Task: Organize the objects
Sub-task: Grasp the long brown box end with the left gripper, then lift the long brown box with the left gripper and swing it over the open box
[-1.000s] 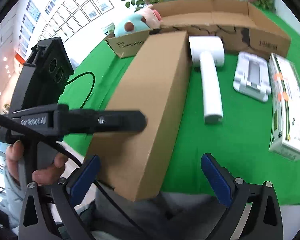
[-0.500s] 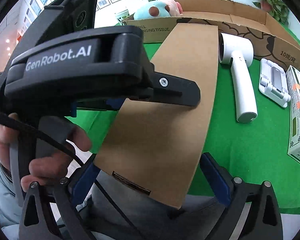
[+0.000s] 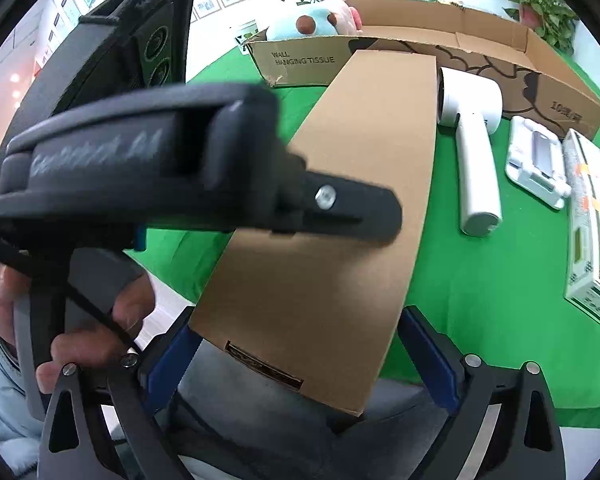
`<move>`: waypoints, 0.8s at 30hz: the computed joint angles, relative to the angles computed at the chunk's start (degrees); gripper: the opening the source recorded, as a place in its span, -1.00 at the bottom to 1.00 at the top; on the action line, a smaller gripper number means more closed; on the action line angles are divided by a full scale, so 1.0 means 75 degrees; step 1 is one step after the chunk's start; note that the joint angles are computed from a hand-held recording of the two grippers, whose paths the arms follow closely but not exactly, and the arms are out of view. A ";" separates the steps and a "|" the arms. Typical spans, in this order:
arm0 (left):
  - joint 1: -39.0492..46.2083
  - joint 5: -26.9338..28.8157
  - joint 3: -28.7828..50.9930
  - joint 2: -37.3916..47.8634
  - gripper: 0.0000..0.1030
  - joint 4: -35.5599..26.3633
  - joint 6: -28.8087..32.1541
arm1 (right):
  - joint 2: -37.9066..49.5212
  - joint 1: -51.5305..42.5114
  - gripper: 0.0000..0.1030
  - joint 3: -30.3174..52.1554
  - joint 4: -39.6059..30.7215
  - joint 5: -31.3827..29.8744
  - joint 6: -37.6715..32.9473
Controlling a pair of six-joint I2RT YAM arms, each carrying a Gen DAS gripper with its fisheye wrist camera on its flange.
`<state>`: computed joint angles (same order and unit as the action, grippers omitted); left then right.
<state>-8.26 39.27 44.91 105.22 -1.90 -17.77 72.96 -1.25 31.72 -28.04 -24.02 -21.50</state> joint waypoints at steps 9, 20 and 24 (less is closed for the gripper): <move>-0.0290 0.0051 -0.0208 0.0000 0.59 0.0409 -0.0453 | -0.0484 -0.0231 0.72 0.0006 -0.0303 0.0137 -0.0125; -0.0129 0.0926 -0.0419 0.0199 0.59 0.0771 -0.0805 | 0.0041 -0.2265 0.69 -0.0130 -0.1033 -0.1480 -0.2040; -0.0244 0.1048 -0.0492 0.0201 0.54 0.1040 -0.1038 | -0.0051 -0.2722 0.69 -0.0152 -0.1432 -0.1825 -0.2575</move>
<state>-10.09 47.13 41.22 106.73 5.90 -25.56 72.58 -21.66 30.57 -38.77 -37.70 -40.82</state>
